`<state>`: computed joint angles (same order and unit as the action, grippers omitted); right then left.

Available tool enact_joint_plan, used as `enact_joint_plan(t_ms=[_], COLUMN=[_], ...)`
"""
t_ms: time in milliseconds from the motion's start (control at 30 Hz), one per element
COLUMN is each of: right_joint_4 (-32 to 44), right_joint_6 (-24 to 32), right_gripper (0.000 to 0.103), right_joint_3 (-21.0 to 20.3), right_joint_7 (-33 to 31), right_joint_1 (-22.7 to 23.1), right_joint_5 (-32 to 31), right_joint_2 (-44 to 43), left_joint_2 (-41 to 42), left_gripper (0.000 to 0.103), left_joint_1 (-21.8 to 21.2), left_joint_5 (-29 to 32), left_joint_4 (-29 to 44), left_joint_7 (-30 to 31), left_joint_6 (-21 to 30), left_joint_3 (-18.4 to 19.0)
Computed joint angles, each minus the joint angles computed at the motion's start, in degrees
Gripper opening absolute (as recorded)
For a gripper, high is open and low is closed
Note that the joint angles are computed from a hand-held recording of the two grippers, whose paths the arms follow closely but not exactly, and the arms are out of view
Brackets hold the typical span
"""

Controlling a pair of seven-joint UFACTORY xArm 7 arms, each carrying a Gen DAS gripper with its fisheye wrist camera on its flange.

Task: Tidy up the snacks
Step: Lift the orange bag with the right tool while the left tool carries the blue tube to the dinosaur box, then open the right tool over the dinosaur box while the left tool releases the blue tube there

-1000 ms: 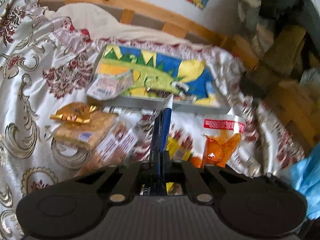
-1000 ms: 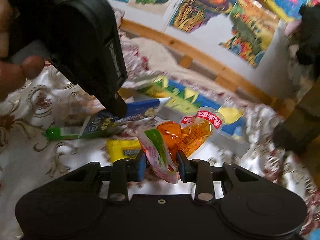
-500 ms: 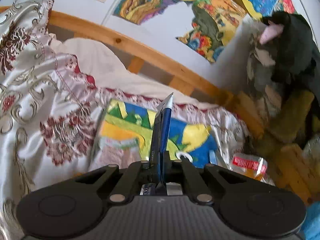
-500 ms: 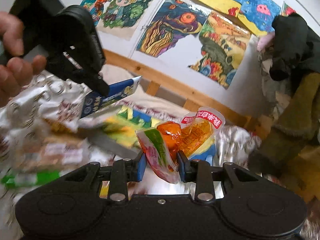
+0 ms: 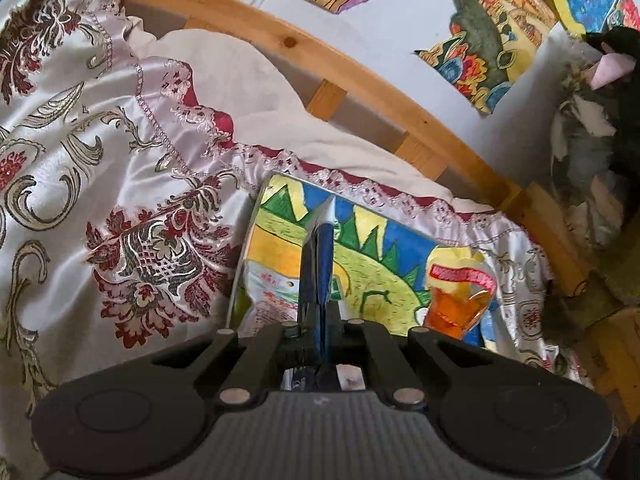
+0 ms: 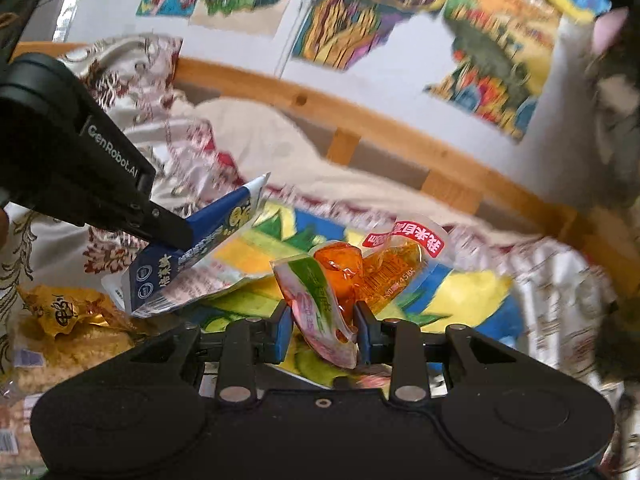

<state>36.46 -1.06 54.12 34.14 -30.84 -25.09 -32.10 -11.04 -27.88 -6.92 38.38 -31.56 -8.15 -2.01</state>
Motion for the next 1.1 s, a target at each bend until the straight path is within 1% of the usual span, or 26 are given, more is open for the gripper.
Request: enact_joint_plan(t_ms=[67, 133, 200, 267, 300, 333, 400, 433, 533, 600, 633, 700, 733, 767, 867, 900, 933, 967, 1033, 1100], right_joint_4=[1.8, 2.9, 3.9, 4.7, 5.1, 5.5, 5.8, 5.9, 6.4, 6.4, 6.4, 6.3, 5.9, 5.6, 4.5, 4.0, 3.3, 2.7, 1.3, -0.3], right_joint_6=[2.2, 3.5, 4.7, 5.8, 6.3, 6.9, 7.4, 7.3, 7.8, 8.2, 8.2, 8.5, 8.3, 8.2, 8.1, 8.0, 7.5, 7.2, 6.6, 6.1], right_gripper=[0.034, 0.034, 0.034, 0.035, 0.035, 0.035, 0.035, 0.035, 0.035, 0.035, 0.036, 0.038, 0.04, 0.043, 0.051, 0.056, 0.058, 0.062, 0.067, 0.071], right_joint_3=[0.8, 1.0, 0.8, 0.3, 0.2, -0.1, -0.5, -0.4, -1.4, -2.8, -3.3, -5.6, -6.7, -7.6, -11.3, -12.6, -14.1, -15.5, -18.2, -20.8], right_joint_7=[-0.3, 0.4, 1.2, 1.9, 2.3, 2.7, 3.8, 4.5, 6.1, 6.6, 7.0, 7.2, 7.5, 7.8, 8.8, 9.1, 9.6, 10.0, 10.4, 10.1], right_joint_1=[-0.5, -0.7, -0.6, -0.1, 0.0, 0.4, 0.7, 0.5, 1.4, 2.8, 3.3, 5.5, 6.6, 7.5, 11.1, 12.5, 13.9, 15.2, 17.8, 20.2], right_joint_5=[-0.1, -1.0, -2.3, -3.4, -4.1, -4.5, -5.8, -6.7, -8.7, -9.7, -10.4, -10.8, -11.1, -11.5, -11.8, -11.8, -11.6, -11.7, -11.6, -10.6], right_joint_2=[3.3, 5.8, 7.7, 9.6, 10.6, 11.5, 12.5, 12.7, 13.6, 13.9, 13.9, 14.0, 13.7, 13.3, 12.0, 11.4, 10.5, 9.8, 7.9, 5.4], left_joint_2=[0.8, 1.3, 1.7, 2.2, 2.4, 2.6, 3.0, 3.0, 3.2, 3.3, 3.3, 3.0, 3.0, 3.0, 2.7, 2.5, 2.2, 1.8, 0.7, -0.4], left_gripper=[0.0, 0.0, 0.0, 0.0, 0.0, 0.0, 0.0, 0.001, 0.001, 0.002, 0.004, 0.006, 0.008, 0.011, 0.014, 0.017, 0.024, 0.032, 0.042, 0.046], left_joint_1=[-2.2, -8.1, -12.5, -14.9, -15.5, -15.3, -11.7, -11.0, -11.9, -11.7, -13.4, -19.4, -19.8, -17.8, -12.6, -9.0, -5.1, -1.5, 3.9, 5.7], left_joint_5=[-0.3, -1.1, -1.9, -2.8, -3.0, -3.1, -2.8, -2.9, -3.2, -3.3, -3.4, -3.9, -4.1, -4.1, -4.5, -3.7, -2.7, -1.6, 0.3, 1.3], left_joint_4=[0.5, 0.8, 1.2, 1.5, 1.6, 1.7, 1.9, 1.9, 2.2, 2.2, 2.2, 2.3, 2.4, 2.5, 2.6, 2.6, 2.5, 2.4, 2.1, 1.8], left_joint_7=[0.3, 1.4, 2.7, 3.5, 3.8, 3.9, 3.9, 4.0, 4.6, 5.1, 5.5, 6.6, 7.0, 7.0, 7.4, 6.7, 5.7, 4.7, 2.8, 2.0], left_joint_6=[0.0, 0.0, 0.1, -0.1, -0.2, -0.3, 0.0, -0.1, 0.0, -0.1, -0.2, -0.1, 0.2, 0.7, 2.1, 2.6, 3.1, 3.5, 4.5, 5.0], left_joint_3=[2.5, 8.4, 12.8, 15.1, 15.6, 15.3, 11.6, 10.9, 11.5, 11.2, 12.8, 18.3, 18.5, 16.4, 10.8, 7.3, 3.5, -0.1, -5.2, -7.1])
